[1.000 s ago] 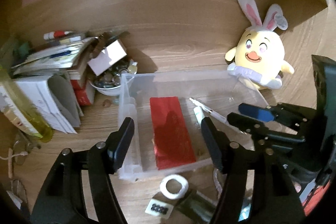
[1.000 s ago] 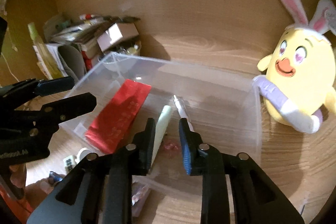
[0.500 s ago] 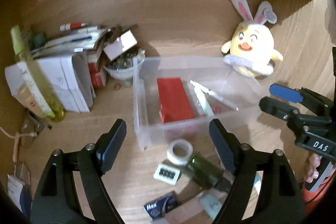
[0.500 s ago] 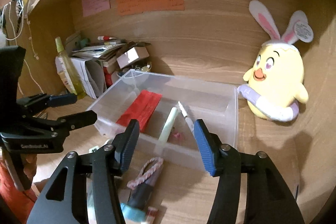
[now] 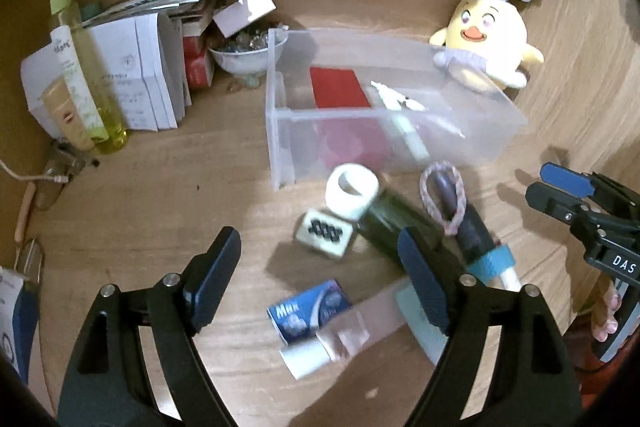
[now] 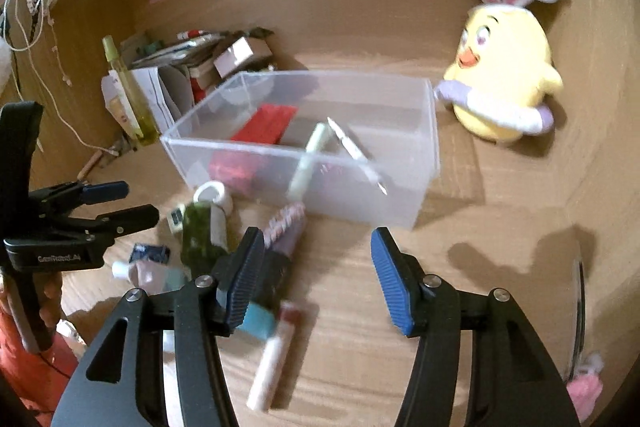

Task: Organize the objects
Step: 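Withdraw both tools from the box toward the remaining items, then grasp the red-capped beige tube with the right tool while the left tool grasps the pale-blue bottle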

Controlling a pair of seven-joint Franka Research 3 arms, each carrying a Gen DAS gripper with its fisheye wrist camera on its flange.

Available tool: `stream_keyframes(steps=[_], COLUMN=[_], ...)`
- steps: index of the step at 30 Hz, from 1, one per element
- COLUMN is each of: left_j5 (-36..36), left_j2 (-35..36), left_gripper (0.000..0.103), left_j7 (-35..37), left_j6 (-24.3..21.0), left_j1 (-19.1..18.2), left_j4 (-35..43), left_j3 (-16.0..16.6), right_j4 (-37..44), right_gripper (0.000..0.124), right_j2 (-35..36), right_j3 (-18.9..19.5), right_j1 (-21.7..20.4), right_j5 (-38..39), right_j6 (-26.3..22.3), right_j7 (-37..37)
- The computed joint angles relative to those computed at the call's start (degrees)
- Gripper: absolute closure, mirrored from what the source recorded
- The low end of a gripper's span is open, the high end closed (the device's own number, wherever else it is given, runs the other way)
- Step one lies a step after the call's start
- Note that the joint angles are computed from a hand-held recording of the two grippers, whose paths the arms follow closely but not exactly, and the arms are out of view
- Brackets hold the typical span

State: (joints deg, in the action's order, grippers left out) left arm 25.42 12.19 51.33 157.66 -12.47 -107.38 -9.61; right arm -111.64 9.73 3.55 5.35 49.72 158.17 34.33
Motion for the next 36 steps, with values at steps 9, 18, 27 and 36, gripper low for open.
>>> stream_keyframes(steps=[9,18,27,36], left_j5=[-1.08,1.33,10.17,3.11], left_j2=[-1.44,-1.06,-3.32,-1.34], left_gripper=[0.022,0.022,0.022,0.036], left_j7=[-0.84,-3.92,-11.41,-4.47], left_j6=[0.16,1.03,1.75,1.67], left_j1=[-0.99,-3.01,-4.30,-3.48], left_j4=[-3.60,-4.15,-5.26,-4.58], left_j3=[-1.39,-1.03,-0.33,-2.55], right_j4=[-6.04,-8.37,-9.60,-10.05], right_gripper=[0.072,0.072,0.094,0.110], right_j2=[-1.85,-2.71,-3.06,-3.43], right_j3=[-0.59,-0.63,-0.27,-0.68], right_j1=[0.57,1.51,1.77,1.44], right_j5=[-2.45,-2.05,-0.20,2.23], right_j6=[-0.43,0.14,1.48,1.66], right_j7=[1.07,-0.66,-3.29,-4.71])
